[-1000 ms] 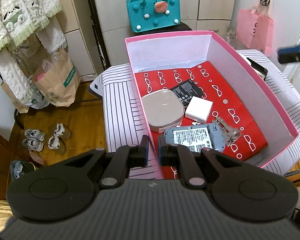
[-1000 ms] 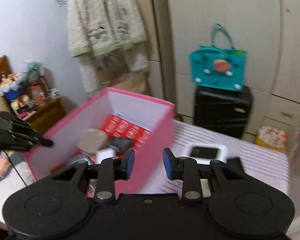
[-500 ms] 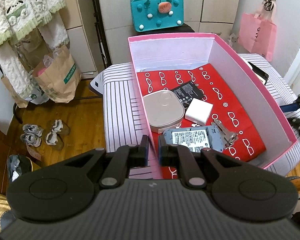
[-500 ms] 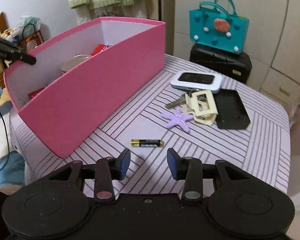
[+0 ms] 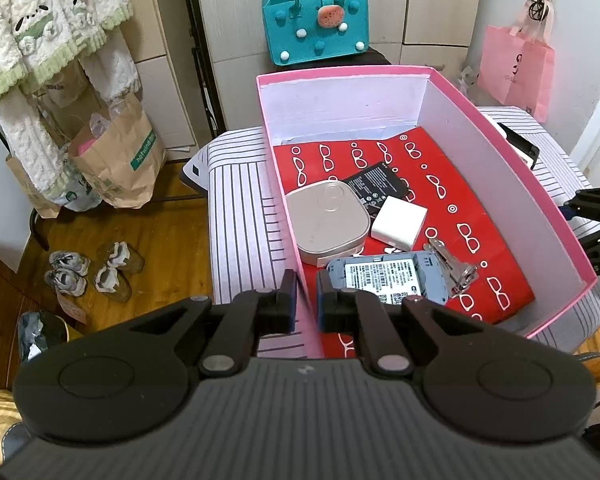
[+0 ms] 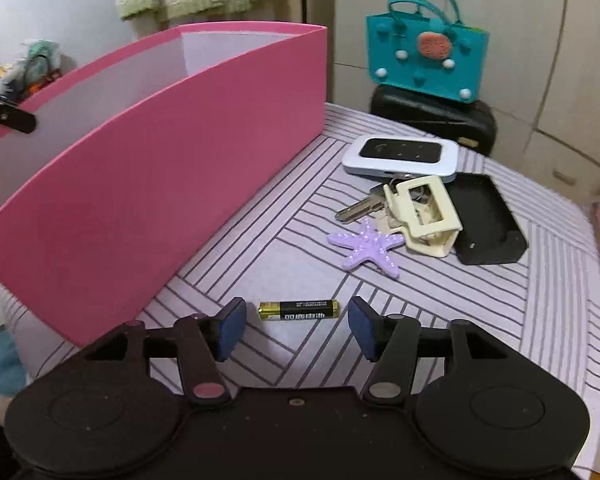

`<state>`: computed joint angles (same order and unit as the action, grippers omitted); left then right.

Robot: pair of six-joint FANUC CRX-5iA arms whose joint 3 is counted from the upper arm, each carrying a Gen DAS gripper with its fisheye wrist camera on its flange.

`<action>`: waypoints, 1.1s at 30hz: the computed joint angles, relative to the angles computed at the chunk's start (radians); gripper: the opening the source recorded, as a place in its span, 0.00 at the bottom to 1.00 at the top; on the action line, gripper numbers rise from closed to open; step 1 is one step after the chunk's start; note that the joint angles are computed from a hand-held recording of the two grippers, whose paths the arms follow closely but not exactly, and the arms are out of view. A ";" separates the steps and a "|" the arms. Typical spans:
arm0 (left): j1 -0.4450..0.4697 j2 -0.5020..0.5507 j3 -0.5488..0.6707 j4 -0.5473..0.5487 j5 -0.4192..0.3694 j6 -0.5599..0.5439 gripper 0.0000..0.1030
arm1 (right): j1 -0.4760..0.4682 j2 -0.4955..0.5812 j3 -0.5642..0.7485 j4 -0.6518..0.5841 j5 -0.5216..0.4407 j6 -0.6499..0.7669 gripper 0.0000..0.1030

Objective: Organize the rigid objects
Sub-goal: 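Grasp the AA battery with the right gripper, then drop the AA battery into the pink box and open the right gripper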

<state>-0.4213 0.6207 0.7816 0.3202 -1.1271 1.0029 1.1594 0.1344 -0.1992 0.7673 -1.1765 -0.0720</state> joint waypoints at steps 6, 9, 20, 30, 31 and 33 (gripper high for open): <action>0.005 -0.001 -0.010 0.020 -0.001 0.002 0.08 | 0.005 -0.003 0.008 -0.006 -0.012 0.002 0.47; 0.007 0.004 -0.001 0.025 -0.009 0.001 0.08 | 0.015 -0.020 -0.001 0.034 -0.025 -0.022 0.47; 0.012 -0.012 -0.033 0.036 0.021 -0.001 0.09 | 0.001 -0.060 0.006 0.308 0.023 -0.049 0.47; 0.009 0.002 0.006 0.011 -0.013 0.022 0.09 | -0.097 0.090 0.226 0.161 0.169 0.356 0.47; 0.009 0.007 0.017 0.008 -0.022 0.027 0.09 | -0.108 0.102 0.249 0.122 0.188 0.424 0.47; 0.007 0.012 0.030 0.002 -0.030 0.034 0.09 | -0.118 0.132 0.301 0.060 0.178 0.544 0.47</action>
<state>-0.4147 0.6331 0.8115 0.3221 -1.1573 1.0374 1.0411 0.2669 0.1022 0.8276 -0.9986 0.4715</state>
